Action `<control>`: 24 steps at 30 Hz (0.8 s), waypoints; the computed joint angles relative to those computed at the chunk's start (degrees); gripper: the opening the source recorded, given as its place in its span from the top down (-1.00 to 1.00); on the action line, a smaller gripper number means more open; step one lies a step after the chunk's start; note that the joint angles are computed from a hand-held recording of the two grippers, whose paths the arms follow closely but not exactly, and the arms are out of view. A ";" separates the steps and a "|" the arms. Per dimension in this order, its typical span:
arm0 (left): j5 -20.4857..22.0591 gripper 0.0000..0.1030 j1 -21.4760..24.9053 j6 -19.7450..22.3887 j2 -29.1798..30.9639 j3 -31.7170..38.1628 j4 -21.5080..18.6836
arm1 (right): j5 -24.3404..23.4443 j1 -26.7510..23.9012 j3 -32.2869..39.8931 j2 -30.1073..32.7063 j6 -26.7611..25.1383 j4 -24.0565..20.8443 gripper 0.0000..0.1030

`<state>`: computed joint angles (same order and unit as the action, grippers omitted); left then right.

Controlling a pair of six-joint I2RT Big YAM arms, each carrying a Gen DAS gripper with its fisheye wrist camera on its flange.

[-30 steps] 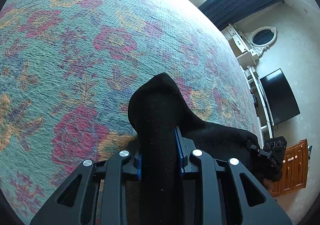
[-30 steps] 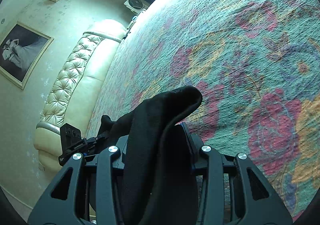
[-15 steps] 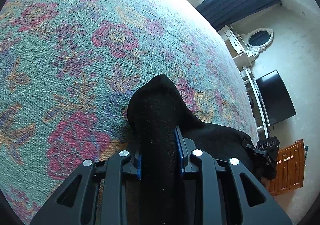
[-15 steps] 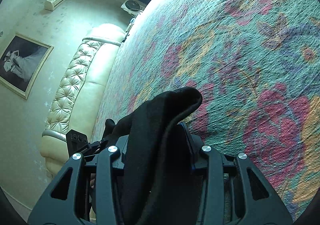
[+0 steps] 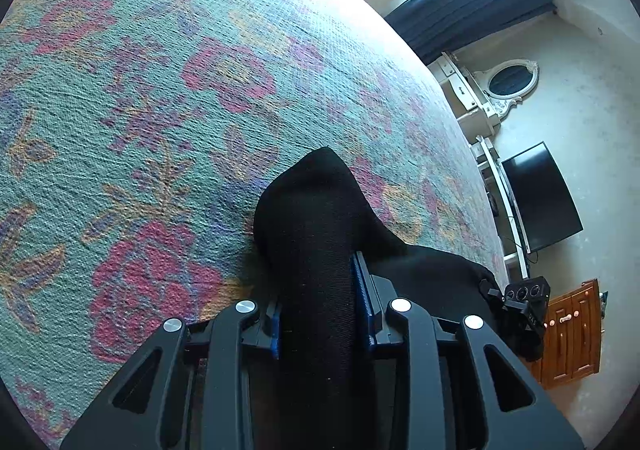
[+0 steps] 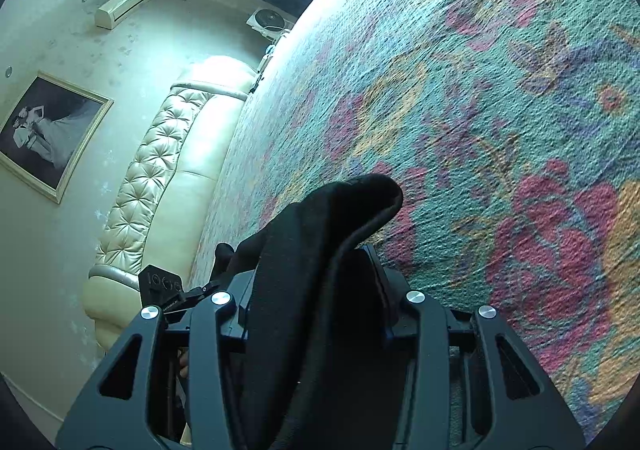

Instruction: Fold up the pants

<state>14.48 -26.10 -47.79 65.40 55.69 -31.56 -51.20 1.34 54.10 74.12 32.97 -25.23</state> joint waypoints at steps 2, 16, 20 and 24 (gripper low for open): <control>2.60 0.05 0.77 -1.37 -1.63 -1.91 2.38 | 0.40 -0.52 0.19 -0.70 -1.16 -2.53 -0.02; 1.55 -0.34 -7.58 -18.84 -25.43 -17.49 2.58 | -5.51 -11.29 -8.64 -18.88 -11.68 -26.09 -0.58; -1.03 -0.38 -11.32 -22.38 -25.79 -18.01 4.28 | -4.80 -7.79 -10.68 -22.14 -10.06 -25.04 -0.69; -0.82 -0.45 -12.80 -25.88 -24.03 -18.40 8.38 | -0.65 -2.71 -11.74 -23.36 -3.05 -18.88 -0.81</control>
